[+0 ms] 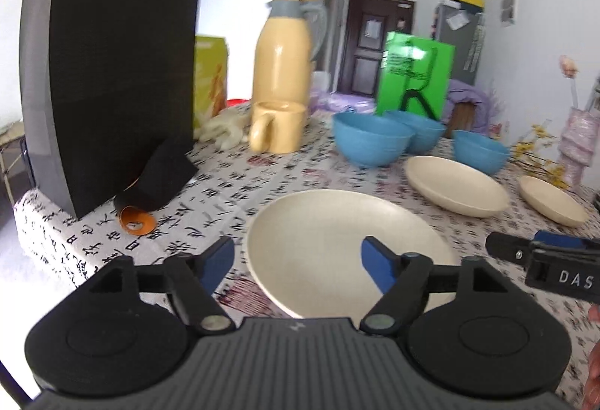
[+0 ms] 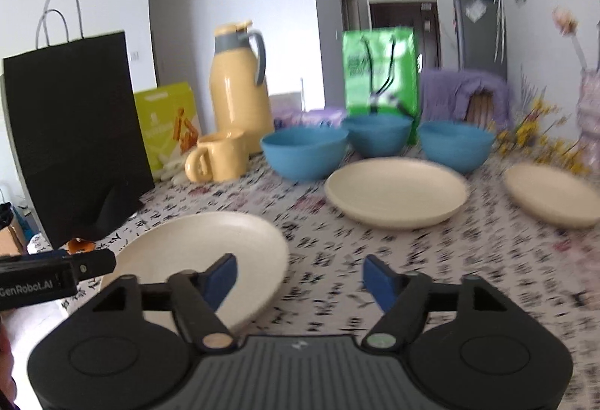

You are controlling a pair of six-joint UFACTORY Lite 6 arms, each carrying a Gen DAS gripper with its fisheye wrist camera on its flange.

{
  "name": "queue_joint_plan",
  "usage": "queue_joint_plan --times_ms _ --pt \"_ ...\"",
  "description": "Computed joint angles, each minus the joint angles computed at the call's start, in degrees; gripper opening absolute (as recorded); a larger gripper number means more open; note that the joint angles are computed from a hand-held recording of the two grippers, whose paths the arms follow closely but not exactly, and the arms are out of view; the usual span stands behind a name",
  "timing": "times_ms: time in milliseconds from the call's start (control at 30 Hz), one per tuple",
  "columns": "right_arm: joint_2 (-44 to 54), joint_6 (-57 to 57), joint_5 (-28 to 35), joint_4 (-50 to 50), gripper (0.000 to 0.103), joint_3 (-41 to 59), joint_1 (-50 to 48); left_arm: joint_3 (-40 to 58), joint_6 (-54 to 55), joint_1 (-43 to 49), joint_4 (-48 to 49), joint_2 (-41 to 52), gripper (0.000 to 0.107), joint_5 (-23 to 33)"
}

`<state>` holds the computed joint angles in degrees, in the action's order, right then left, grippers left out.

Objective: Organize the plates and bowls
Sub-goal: 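Lower both plates onto the table beside the black bag and open both grippers, then move both grippers back toward the cream plates near the pink vase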

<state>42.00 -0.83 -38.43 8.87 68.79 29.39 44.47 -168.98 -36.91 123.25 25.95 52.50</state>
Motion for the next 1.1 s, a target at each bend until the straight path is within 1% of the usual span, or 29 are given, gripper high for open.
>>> queue_joint_plan --times_ms 67,167,200,267,367,467,533,733,867,967,1100 --pt "-4.9 -2.6 -5.2 1.8 0.08 -8.1 -0.1 -1.7 -0.1 -3.4 -1.1 -1.2 0.082 1.7" --pt "-11.9 -5.9 -12.3 5.1 0.086 -19.9 -0.1 -3.0 -0.4 -9.3 -4.4 -1.7 0.087 4.7" --pt "-14.1 -6.1 -14.3 5.5 0.087 -23.5 -0.2 -3.2 -0.9 -11.3 -5.0 -1.6 0.088 5.6" --pt "-18.3 -5.3 -18.1 5.8 0.088 -30.9 -0.6 -3.1 -1.0 -15.2 -6.3 -0.8 0.094 7.5" --pt "-24.8 -4.0 -23.2 6.9 0.089 -42.0 -0.9 -1.4 0.7 -20.0 -8.4 1.4 0.097 9.0" --pt "-28.0 -2.5 -27.8 8.1 0.091 -49.7 -1.2 1.2 2.0 -23.4 -9.8 4.0 0.099 9.6" --pt "-28.9 -0.2 -30.4 7.0 0.091 -53.8 -2.8 3.2 2.4 -24.8 -9.9 5.7 0.1 9.5" --pt "-29.0 3.5 -35.3 2.8 0.091 -59.4 -10.9 9.7 5.6 -26.0 -10.0 9.8 0.101 7.4" --pt "-28.1 4.2 -37.2 -1.9 0.091 -59.7 -17.9 14.5 8.8 -25.5 -9.3 12.7 0.102 5.8" --pt "-26.6 5.0 -37.4 -5.9 0.091 -58.4 -22.8 18.3 11.3 -24.3 -8.3 14.6 0.102 4.3" --pt "-24.9 4.6 -35.1 -9.0 0.091 -55.0 -27.4 24.4 14.5 -21.8 -6.7 17.5 0.103 1.8"
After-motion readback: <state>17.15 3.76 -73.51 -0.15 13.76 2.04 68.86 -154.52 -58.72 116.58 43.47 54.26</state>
